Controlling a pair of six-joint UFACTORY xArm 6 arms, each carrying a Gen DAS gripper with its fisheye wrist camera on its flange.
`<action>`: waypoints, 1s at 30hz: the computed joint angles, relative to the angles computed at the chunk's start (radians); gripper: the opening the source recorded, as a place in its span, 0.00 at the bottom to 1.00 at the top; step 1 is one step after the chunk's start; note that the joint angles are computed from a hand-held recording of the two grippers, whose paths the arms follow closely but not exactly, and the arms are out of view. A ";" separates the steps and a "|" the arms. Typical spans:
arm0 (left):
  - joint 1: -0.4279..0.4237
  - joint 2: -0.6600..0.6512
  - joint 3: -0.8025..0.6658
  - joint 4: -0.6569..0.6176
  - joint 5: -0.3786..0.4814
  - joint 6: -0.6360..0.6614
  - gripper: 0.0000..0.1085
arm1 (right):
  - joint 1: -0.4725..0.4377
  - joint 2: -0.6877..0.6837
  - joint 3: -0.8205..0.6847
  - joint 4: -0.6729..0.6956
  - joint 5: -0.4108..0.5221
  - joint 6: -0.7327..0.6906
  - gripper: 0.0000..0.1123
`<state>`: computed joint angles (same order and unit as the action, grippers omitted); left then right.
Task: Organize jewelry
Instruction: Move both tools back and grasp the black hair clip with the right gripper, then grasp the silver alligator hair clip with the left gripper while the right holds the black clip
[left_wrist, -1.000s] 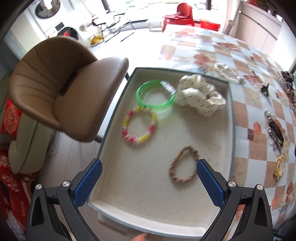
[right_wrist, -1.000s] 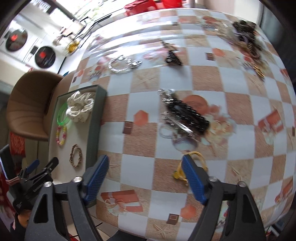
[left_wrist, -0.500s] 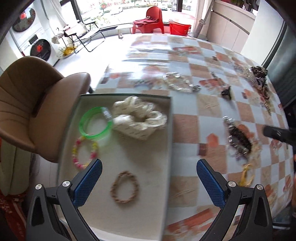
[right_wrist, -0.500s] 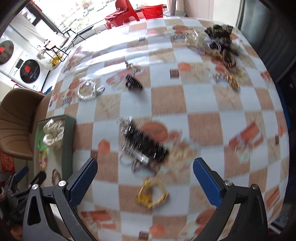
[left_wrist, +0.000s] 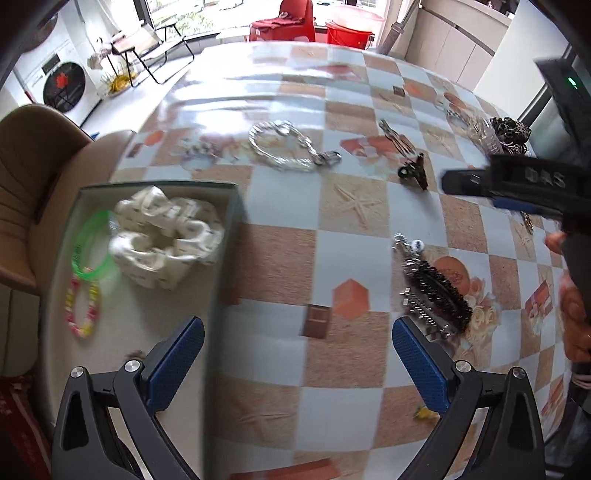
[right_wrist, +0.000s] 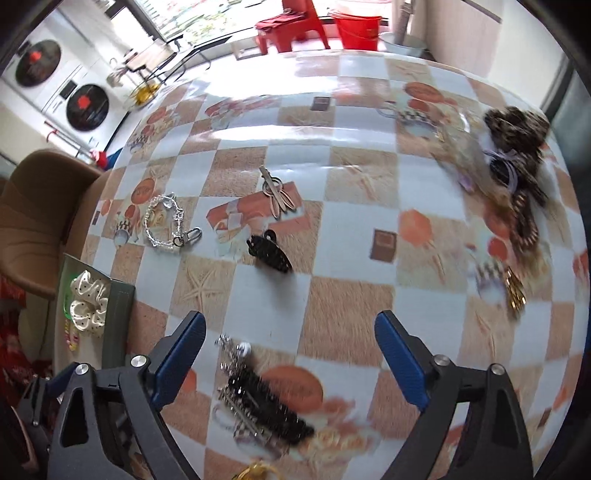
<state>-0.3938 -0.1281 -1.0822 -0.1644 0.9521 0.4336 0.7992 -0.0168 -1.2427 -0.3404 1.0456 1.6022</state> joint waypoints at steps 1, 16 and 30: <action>-0.007 0.003 0.003 -0.009 0.005 -0.007 0.95 | -0.010 0.004 0.004 0.005 -0.014 -0.024 0.79; -0.116 0.028 0.049 -0.044 0.022 -0.109 0.95 | -0.096 0.106 -0.030 0.040 -0.102 -0.256 0.58; -0.180 0.031 0.074 0.044 -0.013 -0.171 0.85 | -0.103 0.043 0.033 0.028 -0.086 -0.248 0.26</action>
<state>-0.5739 -0.0970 -1.0080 -0.1203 0.9386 0.2626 0.6961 0.0265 -1.2098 -0.3128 0.9595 1.3544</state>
